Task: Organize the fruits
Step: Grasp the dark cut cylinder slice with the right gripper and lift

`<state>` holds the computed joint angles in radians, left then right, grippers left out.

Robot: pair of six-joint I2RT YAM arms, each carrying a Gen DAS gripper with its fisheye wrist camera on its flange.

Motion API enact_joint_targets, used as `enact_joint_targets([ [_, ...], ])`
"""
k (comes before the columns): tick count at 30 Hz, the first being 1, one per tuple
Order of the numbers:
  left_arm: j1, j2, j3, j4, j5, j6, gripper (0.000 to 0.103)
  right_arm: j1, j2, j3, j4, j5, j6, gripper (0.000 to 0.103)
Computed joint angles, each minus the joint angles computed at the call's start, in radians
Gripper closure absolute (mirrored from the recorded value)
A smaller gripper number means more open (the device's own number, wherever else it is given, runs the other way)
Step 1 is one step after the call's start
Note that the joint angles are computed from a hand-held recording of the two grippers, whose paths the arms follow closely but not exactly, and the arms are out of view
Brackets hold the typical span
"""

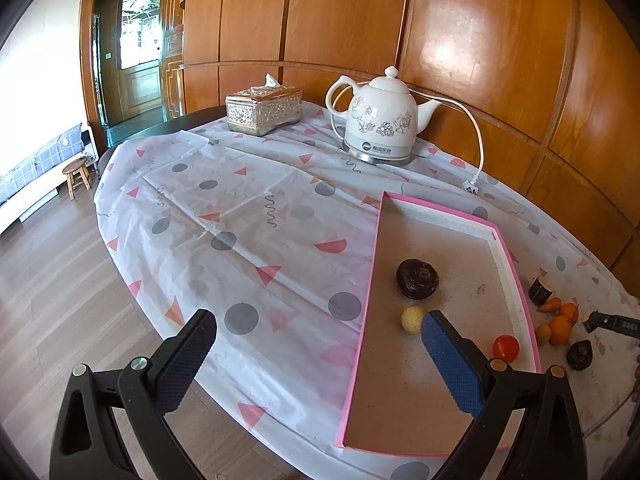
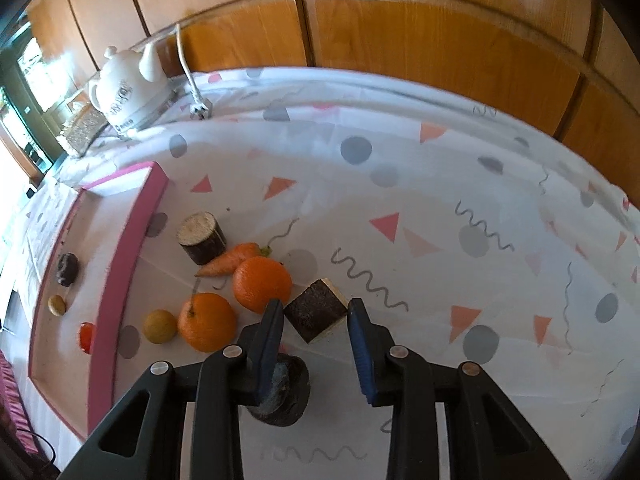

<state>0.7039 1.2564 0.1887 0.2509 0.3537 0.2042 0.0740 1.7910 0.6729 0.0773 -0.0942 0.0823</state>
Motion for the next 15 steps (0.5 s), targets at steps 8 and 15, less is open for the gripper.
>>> enact_joint_targets([
  [8,0.044,-0.037,0.000,-0.038,0.016,0.003,0.000,0.066,-0.124,-0.044,-0.008,0.025,0.002,0.070],
  [15,0.083,-0.051,0.006,-0.066,0.038,0.008,0.000,0.192,-0.183,-0.036,-0.026,0.017,0.028,0.070],
])
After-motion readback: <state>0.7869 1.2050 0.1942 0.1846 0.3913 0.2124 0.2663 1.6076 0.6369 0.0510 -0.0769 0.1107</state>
